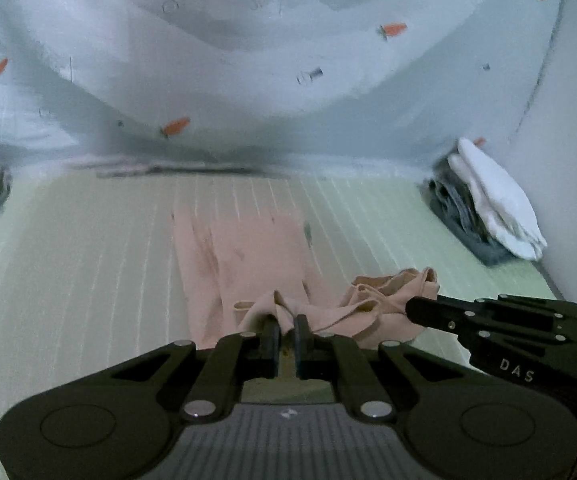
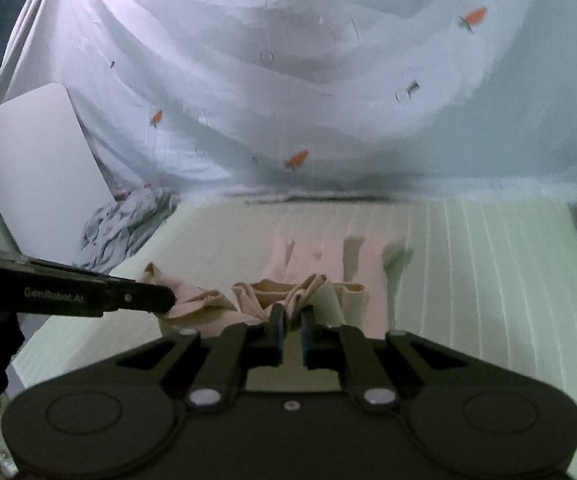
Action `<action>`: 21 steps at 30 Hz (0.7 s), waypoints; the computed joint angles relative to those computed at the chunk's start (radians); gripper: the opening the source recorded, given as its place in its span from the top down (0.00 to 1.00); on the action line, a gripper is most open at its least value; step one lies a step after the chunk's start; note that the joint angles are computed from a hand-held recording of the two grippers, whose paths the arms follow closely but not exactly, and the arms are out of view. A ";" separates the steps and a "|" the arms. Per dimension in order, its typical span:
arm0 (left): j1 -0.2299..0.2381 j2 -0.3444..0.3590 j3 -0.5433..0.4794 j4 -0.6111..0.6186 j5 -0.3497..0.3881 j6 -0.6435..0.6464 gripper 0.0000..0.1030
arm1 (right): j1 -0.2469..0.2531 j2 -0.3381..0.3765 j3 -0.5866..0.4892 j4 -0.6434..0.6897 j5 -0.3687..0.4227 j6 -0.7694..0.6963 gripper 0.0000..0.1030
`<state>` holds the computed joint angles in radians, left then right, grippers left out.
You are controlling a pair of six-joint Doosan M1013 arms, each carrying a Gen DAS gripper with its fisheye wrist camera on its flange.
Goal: Fold clothes
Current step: 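Grasp the sweater hem end with both grippers, then fold the hem end over toward the collar with both grippers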
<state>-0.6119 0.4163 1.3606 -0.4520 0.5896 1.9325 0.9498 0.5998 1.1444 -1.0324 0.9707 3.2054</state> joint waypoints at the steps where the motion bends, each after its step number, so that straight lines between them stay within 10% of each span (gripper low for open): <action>1: 0.000 0.014 -0.021 0.009 0.000 -0.011 0.93 | -0.009 0.010 -0.017 -0.008 0.000 -0.018 0.93; 11: 0.020 0.199 -0.292 0.102 0.067 -0.148 0.93 | -0.116 0.088 -0.103 -0.077 -0.024 -0.085 0.94; 21: 0.022 0.545 -0.764 0.328 0.366 -0.522 0.96 | -0.267 0.230 -0.242 0.152 -0.037 -0.259 0.99</action>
